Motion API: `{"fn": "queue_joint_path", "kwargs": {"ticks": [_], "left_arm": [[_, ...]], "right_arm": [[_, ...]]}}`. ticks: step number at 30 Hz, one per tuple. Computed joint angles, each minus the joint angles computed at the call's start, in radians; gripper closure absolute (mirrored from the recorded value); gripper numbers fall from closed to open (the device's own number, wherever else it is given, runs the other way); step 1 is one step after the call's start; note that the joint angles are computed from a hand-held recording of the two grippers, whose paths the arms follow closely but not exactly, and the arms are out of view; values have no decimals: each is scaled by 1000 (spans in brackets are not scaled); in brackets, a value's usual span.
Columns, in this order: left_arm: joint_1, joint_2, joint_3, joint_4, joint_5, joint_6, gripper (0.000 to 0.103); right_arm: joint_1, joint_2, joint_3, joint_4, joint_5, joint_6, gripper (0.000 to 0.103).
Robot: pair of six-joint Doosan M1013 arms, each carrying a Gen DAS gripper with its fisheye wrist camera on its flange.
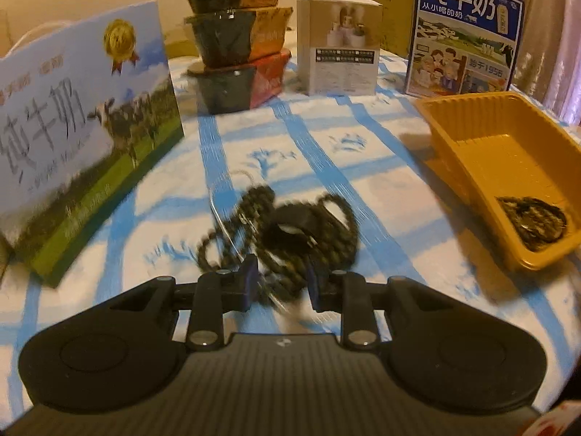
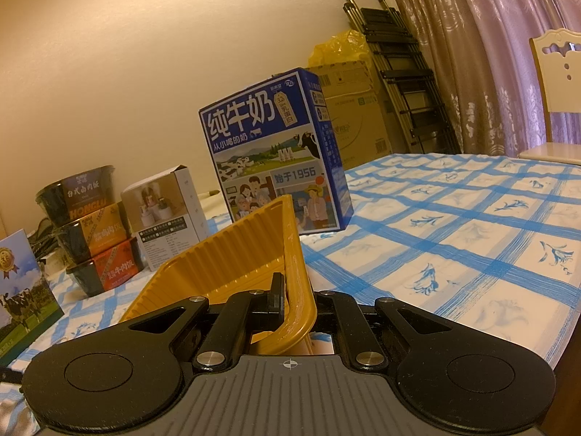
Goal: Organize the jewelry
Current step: 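Grasp the black ring tangled in dark beads with the left gripper, then lift the black ring into the orange tray and open the left gripper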
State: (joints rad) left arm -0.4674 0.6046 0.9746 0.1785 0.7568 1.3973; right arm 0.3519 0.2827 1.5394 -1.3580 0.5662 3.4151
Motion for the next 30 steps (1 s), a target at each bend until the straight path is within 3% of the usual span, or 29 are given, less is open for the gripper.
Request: {"fn": "queue_joint_path", "kwargs": {"ticks": [6, 11, 17, 20, 30], "left_arm": [[-2, 43, -41, 98, -7, 85, 78], [-10, 51, -21, 135, -82, 173, 78], [-18, 61, -5, 204, -142, 161, 79], [-17, 64, -4, 207, -152, 180, 96], [-15, 20, 47, 233, -220, 174, 96]], "right_arm": [[0, 0, 0, 0, 0, 0, 96], [0, -1, 1, 2, 1, -1, 96], [-1, -2, 3, 2, -2, 2, 96], [0, -1, 4, 0, -2, 3, 96], [0, -1, 3, 1, -1, 2, 96]]}}
